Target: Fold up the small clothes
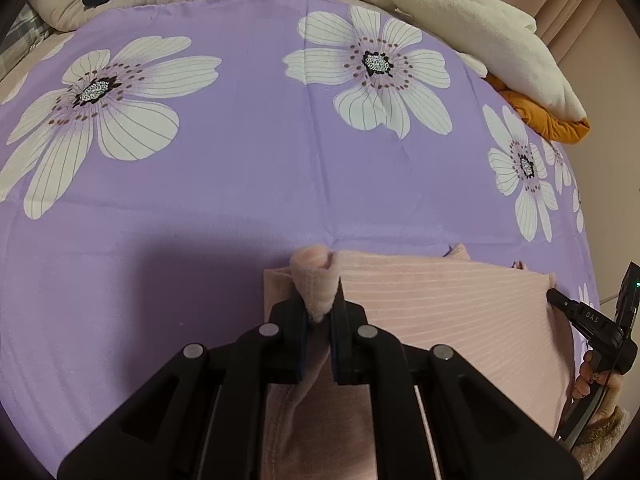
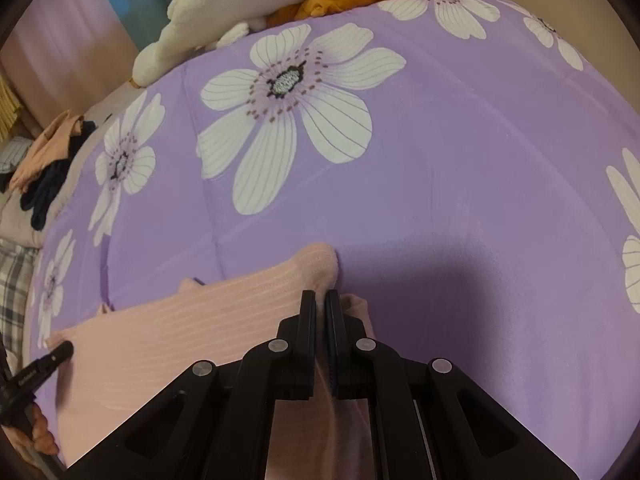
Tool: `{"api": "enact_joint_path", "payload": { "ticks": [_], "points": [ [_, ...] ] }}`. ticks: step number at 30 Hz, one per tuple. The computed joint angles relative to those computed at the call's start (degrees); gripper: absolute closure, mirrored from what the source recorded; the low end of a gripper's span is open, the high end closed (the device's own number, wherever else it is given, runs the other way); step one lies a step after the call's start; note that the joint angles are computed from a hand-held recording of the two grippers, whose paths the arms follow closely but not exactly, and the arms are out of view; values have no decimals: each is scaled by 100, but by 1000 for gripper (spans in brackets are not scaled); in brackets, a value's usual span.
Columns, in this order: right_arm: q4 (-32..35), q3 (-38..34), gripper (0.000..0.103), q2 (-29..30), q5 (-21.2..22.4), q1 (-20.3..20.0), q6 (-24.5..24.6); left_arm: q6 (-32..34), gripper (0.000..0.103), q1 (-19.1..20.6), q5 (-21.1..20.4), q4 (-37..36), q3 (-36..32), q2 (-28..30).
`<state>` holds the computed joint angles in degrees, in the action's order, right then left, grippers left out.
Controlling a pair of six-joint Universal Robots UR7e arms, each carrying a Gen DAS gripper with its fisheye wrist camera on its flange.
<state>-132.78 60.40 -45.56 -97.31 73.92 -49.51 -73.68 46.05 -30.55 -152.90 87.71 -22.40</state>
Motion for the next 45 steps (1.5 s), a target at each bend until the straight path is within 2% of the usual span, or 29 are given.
{"api": "enact_joint_path", "payload": {
  "ticks": [16, 20, 21, 23, 25, 26, 28, 29, 31, 35, 37, 42, 45],
  "points": [
    [-135, 30, 97, 40, -73, -23, -81, -47, 91, 31, 25, 65, -37, 42],
    [-221, 142, 97, -37, -165, 13, -336, -335, 90, -57, 118, 651, -135, 8],
    [-288, 221, 93, -94, -204, 29, -437, -426, 88, -92, 142, 802, -156, -5],
    [-355, 366, 77, -213, -177, 47, -542, -647, 78, -183, 222, 1162, -197, -41],
    [-546, 595, 46, -383, -108, 54, -618, -911, 56, -305, 332, 1532, -224, -83],
    [-761, 787, 42, -516, -34, 48, -693, -1033, 51, -386, 407, 1657, -211, -109],
    [-960, 1072, 40, -764, 136, 21, -843, -1219, 29, -548, 497, 1852, -166, -166],
    [-931, 1128, 39, -846, 190, 6, -852, -1283, 26, -608, 515, 1926, -152, -186],
    [-754, 1244, 31, -1049, 367, -57, -815, -1435, 20, -751, 560, 2115, -117, -213],
    [-332, 1469, 30, -1446, 716, -273, -737, -2024, 16, -973, 463, 2700, -50, -267],
    [-177, 1527, 29, -1557, 760, -383, -628, -2182, 15, -1062, 330, 2665, 79, -272],
    [171, 1576, 29, -1697, 705, -656, -226, -2554, 15, -1183, -22, 2331, 415, -256],
    [619, 1463, 29, -1722, 900, -878, 259, -2545, 15, -1238, -250, 1597, 710, -196]
  ]
}}
